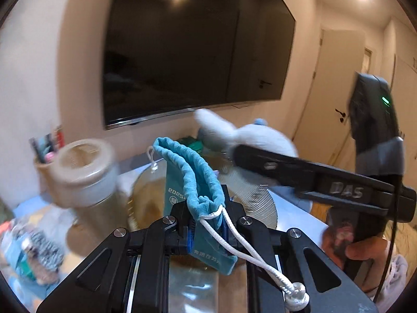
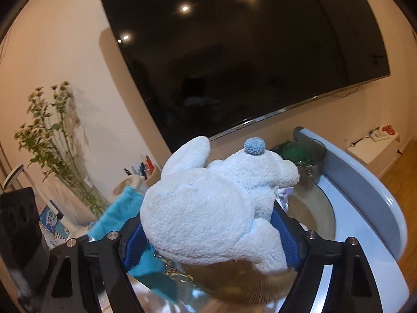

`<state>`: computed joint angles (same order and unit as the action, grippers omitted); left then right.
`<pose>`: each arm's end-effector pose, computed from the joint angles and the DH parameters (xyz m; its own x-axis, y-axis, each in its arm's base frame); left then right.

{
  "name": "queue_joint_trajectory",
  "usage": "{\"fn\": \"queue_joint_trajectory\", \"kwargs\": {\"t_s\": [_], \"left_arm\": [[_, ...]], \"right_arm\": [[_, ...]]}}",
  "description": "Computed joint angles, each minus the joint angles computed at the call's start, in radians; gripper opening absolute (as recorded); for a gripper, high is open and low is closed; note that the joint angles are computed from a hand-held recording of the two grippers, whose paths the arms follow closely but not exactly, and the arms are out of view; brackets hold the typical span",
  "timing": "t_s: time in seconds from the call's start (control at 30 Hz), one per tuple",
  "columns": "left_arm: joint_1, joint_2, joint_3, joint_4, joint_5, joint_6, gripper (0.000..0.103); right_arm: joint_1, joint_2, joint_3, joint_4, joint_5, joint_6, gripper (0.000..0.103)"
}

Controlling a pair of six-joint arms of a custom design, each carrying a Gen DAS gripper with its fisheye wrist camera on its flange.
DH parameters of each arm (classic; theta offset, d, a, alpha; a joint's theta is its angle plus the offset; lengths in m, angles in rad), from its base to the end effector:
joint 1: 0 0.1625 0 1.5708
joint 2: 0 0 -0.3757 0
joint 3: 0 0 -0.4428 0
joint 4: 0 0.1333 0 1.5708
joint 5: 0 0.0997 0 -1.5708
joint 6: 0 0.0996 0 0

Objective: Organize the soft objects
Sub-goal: 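Carry the plush and teal bag over the glass bowl and open both tools, then grasp the light-blue ring with the left tool while the right tool grasps a white folded item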

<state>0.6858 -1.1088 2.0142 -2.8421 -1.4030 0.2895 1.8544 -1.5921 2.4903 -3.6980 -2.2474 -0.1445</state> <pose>-0.3455 -0.4764 0.0944 -0.4364 0.8638 -0.2516 0.8841 0.3597 -0.2984 0.1729 -0.3396 0.2597 -0.8906 0.2982 0.3434 -0.2244 0.3686 -0.9021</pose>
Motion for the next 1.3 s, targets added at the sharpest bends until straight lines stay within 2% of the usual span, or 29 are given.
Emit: {"fn": "queue_joint_trajectory", "kwargs": {"t_s": [0.03,0.07,0.1,0.13,0.17,0.3,0.5,0.63,0.77,0.9,1.07,1.17,1.3], "left_arm": [[-0.003,0.019,-0.012,0.009,0.009,0.008,0.023],[-0.008,0.038,-0.026,0.027,0.026,0.012,0.046],[-0.013,0.054,-0.037,0.043,0.048,0.008,0.060],[-0.016,0.065,-0.044,0.053,0.068,0.003,0.085],[-0.015,0.071,-0.045,0.050,0.076,0.000,0.089],[0.002,0.061,-0.042,0.067,0.046,-0.016,0.089],[0.016,-0.013,-0.003,0.107,0.022,-0.049,0.089],[0.019,-0.091,0.031,0.115,0.075,-0.062,0.089],[0.054,-0.165,0.033,0.127,0.141,-0.052,0.089],[0.104,-0.217,0.024,0.119,0.254,-0.006,0.090],[0.212,-0.223,-0.028,0.091,0.386,0.082,0.090],[0.292,-0.218,-0.066,0.085,0.394,0.118,0.090],[0.382,-0.195,-0.121,0.104,0.379,0.154,0.090]], "right_arm": [[-0.018,0.002,-0.007,0.008,0.005,-0.001,0.092],[-0.034,0.006,-0.018,0.023,0.001,0.001,0.094],[-0.047,0.005,-0.027,0.051,-0.009,0.012,0.096],[-0.060,0.001,-0.033,0.084,-0.018,0.032,0.096],[-0.072,-0.008,-0.030,0.101,-0.014,0.044,0.096],[-0.073,-0.027,-0.011,0.099,-0.043,0.050,0.096],[0.005,-0.006,-0.017,0.058,-0.120,0.065,0.096],[0.096,0.068,-0.053,-0.012,-0.164,0.059,0.097],[0.198,0.200,-0.127,-0.109,-0.192,0.014,0.101],[0.257,0.332,-0.198,-0.211,-0.129,0.006,0.103],[0.239,0.486,-0.285,-0.198,0.038,0.100,0.103],[0.201,0.596,-0.359,-0.160,0.123,0.144,0.103],[0.151,0.743,-0.479,-0.091,0.175,0.188,0.103]]}}
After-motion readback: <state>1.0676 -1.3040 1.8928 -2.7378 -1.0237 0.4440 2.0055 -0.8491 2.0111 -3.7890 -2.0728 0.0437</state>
